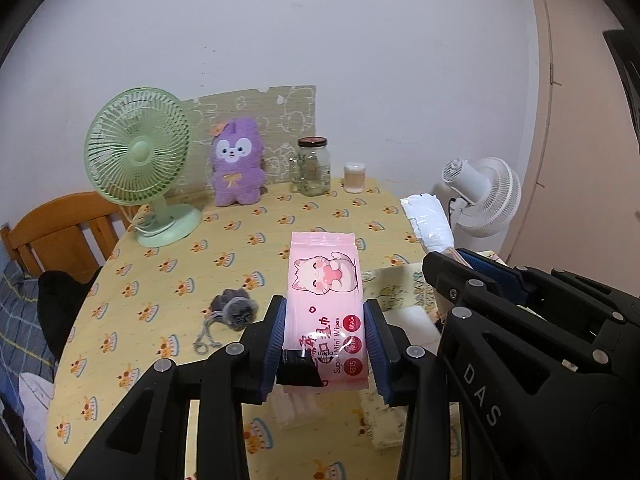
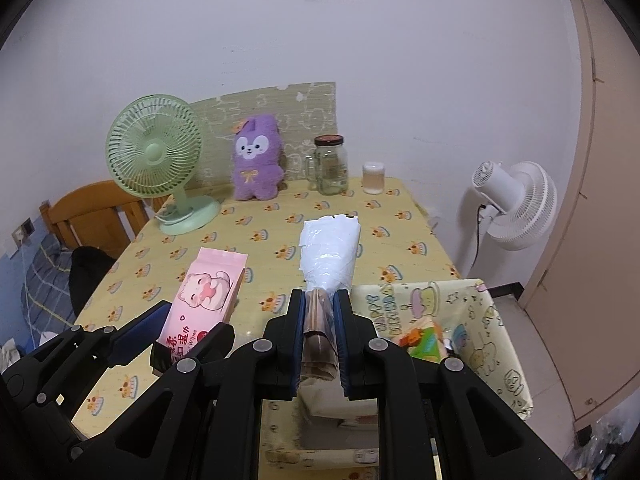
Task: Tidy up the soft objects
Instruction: 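Carry the pink pack with left gripper while right carries the beige cloth to the box, then open left gripper dropping the pink pack in the box while right releases the beige cloth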
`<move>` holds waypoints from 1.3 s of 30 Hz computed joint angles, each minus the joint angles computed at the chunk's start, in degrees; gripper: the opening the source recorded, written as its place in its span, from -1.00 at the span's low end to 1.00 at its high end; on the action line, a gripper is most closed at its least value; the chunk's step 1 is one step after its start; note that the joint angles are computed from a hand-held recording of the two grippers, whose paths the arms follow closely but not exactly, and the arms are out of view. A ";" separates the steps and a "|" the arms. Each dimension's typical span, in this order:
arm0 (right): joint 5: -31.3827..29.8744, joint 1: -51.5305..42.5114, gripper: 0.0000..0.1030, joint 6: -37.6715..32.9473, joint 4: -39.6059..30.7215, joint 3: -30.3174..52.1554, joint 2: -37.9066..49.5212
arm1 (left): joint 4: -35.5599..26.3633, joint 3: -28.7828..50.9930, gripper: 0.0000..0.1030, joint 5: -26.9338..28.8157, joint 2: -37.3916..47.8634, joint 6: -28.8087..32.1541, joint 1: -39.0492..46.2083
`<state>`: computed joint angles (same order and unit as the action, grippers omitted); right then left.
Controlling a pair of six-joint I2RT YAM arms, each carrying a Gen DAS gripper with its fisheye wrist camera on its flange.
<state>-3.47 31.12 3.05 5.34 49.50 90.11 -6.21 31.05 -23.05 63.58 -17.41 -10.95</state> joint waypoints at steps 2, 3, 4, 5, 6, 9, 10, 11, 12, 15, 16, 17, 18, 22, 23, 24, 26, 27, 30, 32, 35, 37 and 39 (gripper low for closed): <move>0.10 -0.73 -0.66 -0.13 0.28 -0.17 0.20 | 1.00 0.34 -0.24 0.29 1.35 0.02 -0.57; 0.05 -1.18 -0.66 -0.18 0.40 -0.25 0.31 | 1.42 0.50 -0.24 0.36 1.97 0.01 -0.92; 0.03 -1.74 -0.66 -0.22 0.54 -0.38 0.43 | 1.77 0.74 -0.24 0.40 2.63 -0.06 -1.36; -0.13 -2.27 -0.66 -0.29 0.67 -0.51 0.53 | 2.29 1.02 -0.24 0.47 3.48 -0.14 -1.85; -0.27 -2.71 -0.66 -0.35 0.72 -0.56 0.65 | 2.57 1.34 -0.24 0.51 4.20 -0.15 -2.17; -0.86 -4.37 -0.66 -0.61 0.90 -0.57 1.24 | 3.38 2.48 -0.24 0.78 6.70 -0.26 -3.25; -1.09 -4.90 -0.66 -0.69 1.00 -0.58 1.51 | 3.68 2.89 -0.24 0.94 7.65 -0.32 -3.57; -1.23 -5.38 -0.66 -0.72 1.15 -0.67 1.73 | 3.82 3.28 -0.24 1.05 8.38 -0.33 -3.77; -1.46 -5.91 -0.66 -0.76 1.19 -0.59 2.06 | 4.03 3.75 -0.24 1.14 9.29 -0.32 -3.98; -2.21 -7.45 -0.66 -0.84 1.39 -0.26 3.17 | 4.66 5.03 -0.24 1.24 11.89 -0.37 -4.92; -2.42 -7.86 -0.66 -0.86 1.48 -0.10 3.56 | 4.89 5.39 -0.24 1.33 12.67 -0.35 -5.16; -2.62 -8.35 -0.66 -0.88 1.57 0.02 3.97 | 5.10 5.87 -0.24 1.47 13.60 -0.30 -5.38; -2.80 -8.86 -0.66 -0.87 1.65 0.13 4.37 | 5.23 6.29 -0.24 1.54 14.38 -0.30 -5.61; -3.55 -10.61 -0.67 -0.95 1.83 0.74 6.03 | 5.68 8.03 -0.23 2.22 17.45 -0.11 -6.36; -3.61 -10.85 -0.66 -0.87 1.85 0.85 6.35 | 5.74 8.52 -0.23 2.33 18.30 -0.08 -6.54; -3.72 -11.11 -0.66 -0.82 1.88 1.11 6.85 | 5.87 8.97 -0.23 2.49 19.12 0.05 -6.57; -3.96 -11.81 -0.66 -0.64 2.18 1.23 7.76 | 5.99 9.79 -0.23 2.86 20.79 0.18 -6.74; -4.09 -12.05 -0.66 -0.65 2.01 1.58 8.38 | 5.92 10.12 -0.23 3.21 21.35 0.29 -6.68; -4.34 -12.59 -0.66 -0.58 1.71 2.24 9.90 | 6.03 10.96 -0.21 4.21 23.36 0.57 -6.59; -4.40 -12.82 -0.66 -0.60 1.67 2.55 10.75 | 5.79 11.58 -0.20 3.46 24.48 1.10 -6.79; -5.09 -13.13 -0.67 -0.62 1.44 3.21 12.11 | 5.43 12.32 0.01 1.75 25.85 2.04 -7.22; -5.39 -13.08 -0.67 -0.74 1.39 3.57 12.79 | 5.04 12.55 0.07 1.60 26.26 2.19 -7.17; -6.05 -13.05 -0.67 -0.56 1.34 3.98 13.50 | 4.55 12.81 0.15 1.70 26.56 2.29 -6.99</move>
